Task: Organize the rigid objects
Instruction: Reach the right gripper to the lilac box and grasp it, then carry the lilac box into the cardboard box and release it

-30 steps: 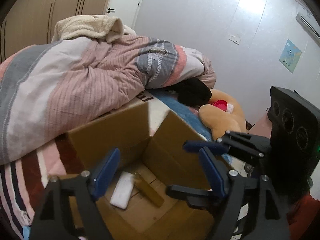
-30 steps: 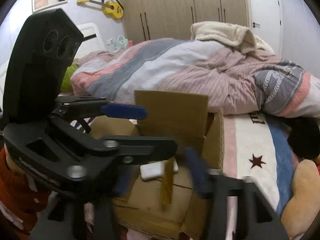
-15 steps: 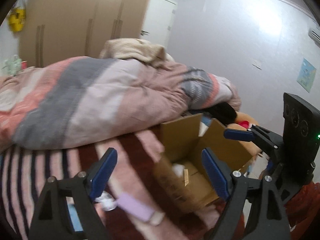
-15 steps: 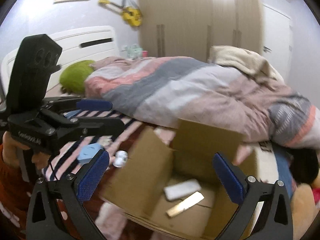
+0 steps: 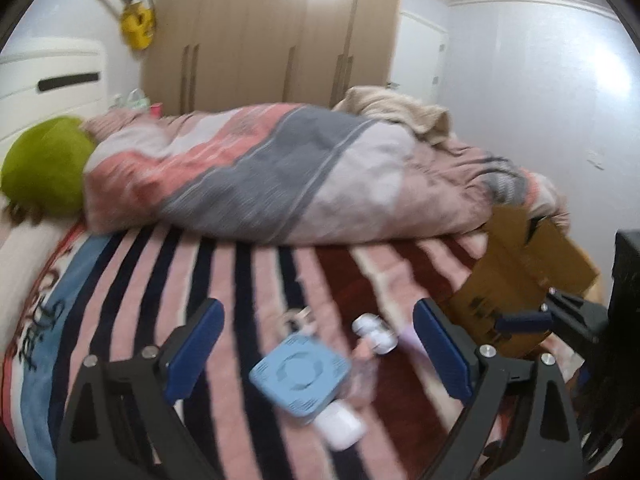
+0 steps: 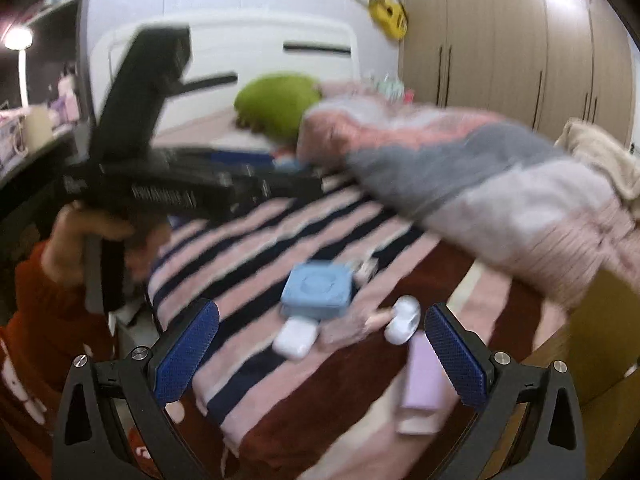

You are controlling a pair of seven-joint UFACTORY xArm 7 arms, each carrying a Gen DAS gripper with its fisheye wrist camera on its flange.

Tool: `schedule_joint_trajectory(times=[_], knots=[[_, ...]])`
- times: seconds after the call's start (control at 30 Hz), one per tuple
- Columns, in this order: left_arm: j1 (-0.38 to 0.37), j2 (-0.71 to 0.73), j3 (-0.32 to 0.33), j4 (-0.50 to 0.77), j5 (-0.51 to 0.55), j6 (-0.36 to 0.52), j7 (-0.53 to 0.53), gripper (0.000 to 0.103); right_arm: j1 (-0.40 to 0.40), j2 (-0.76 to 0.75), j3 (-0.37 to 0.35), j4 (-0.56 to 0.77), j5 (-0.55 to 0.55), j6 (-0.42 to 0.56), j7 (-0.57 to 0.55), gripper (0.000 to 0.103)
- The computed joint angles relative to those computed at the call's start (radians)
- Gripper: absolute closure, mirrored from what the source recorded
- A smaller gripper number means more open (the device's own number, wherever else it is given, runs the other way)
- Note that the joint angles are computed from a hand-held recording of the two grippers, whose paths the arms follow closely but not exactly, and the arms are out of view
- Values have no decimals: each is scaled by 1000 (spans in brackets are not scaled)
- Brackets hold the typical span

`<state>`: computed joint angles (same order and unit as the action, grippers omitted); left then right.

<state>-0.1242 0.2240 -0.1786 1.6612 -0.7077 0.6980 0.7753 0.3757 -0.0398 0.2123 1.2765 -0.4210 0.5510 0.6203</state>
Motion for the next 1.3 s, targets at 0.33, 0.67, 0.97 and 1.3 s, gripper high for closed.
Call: schedule_joint_trajectory(times=[0.33, 0.67, 0.97, 1.3], knots=[[24, -24, 10, -94, -65, 60, 15, 9, -2, 106, -58, 15, -125, 300, 167, 17], [5, -6, 8, -55, -55, 117, -13, 9, -28, 80, -65, -22, -33, 250, 124, 71], [-1, 26, -22, 42, -121, 235, 4, 9, -8, 38, -29, 56, 102, 152, -11, 71], [-44, 71, -58, 219, -194, 332, -12, 46, -20, -53, -19, 137, 145, 198, -134, 71]])
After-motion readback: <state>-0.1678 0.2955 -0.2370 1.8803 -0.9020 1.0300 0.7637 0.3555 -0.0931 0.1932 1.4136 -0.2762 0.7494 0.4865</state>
